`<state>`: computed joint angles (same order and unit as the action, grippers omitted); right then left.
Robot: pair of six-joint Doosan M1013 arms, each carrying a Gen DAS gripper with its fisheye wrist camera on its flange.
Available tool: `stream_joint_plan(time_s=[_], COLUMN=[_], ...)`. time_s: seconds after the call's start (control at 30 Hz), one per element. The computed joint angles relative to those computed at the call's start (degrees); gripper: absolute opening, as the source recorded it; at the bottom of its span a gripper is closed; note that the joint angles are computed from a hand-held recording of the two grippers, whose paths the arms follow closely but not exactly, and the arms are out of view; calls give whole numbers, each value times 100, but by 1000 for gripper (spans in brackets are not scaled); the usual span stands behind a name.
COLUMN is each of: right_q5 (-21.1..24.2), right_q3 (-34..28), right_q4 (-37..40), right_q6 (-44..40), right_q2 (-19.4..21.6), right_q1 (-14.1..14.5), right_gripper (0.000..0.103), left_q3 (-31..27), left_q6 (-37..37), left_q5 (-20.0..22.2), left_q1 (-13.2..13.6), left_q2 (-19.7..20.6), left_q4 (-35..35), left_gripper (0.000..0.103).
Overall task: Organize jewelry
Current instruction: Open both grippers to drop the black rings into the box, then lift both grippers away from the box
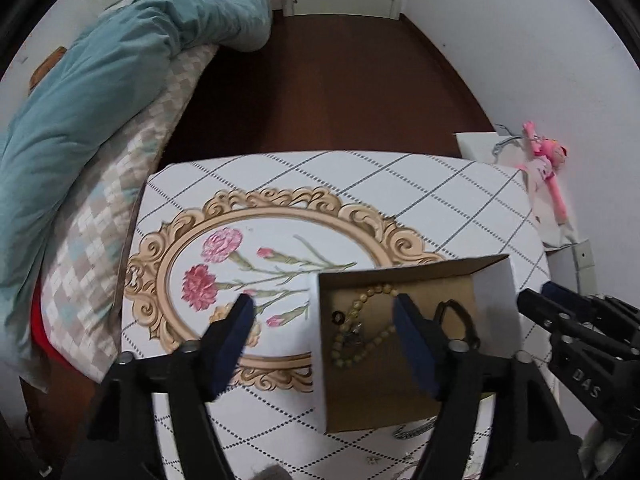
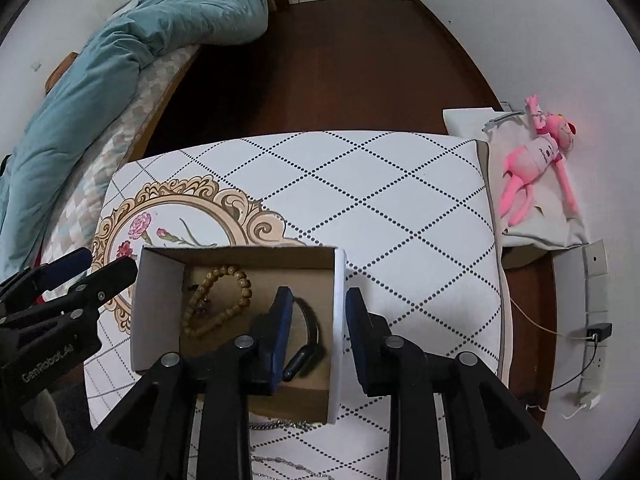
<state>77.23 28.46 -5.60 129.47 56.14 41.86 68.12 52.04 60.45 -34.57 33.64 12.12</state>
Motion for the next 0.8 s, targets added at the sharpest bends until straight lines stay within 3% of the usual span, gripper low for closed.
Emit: stream_joint_plan(time_s=[0.03,0.1,0.3,0.6,0.8], right_q5=[-50,-182,61,-775,-944], right_q3=[77,307,379,1532,2284], right_q4=[-22,-27,-381,-1159,-1418], right_q6=[8,51,-42,810,1253], right_q2=[-41,-163,-201,-1103,-1562], right_q1=[13,31,150,278,440], right_gripper=[36,51,99,103,103], left_q3=[54,195,483,817,1291], left_q6=[-45,-164,-462,-1019,-1450], left_q5=[-34,-112,-269,-642,-832], left_q1=[-5,-28,-130,-275,-420], left_q2=[-24,-86,-252,-738,-1053], left_q4=[20,125,462,905,1103], left_gripper=[85,98,102,102,102])
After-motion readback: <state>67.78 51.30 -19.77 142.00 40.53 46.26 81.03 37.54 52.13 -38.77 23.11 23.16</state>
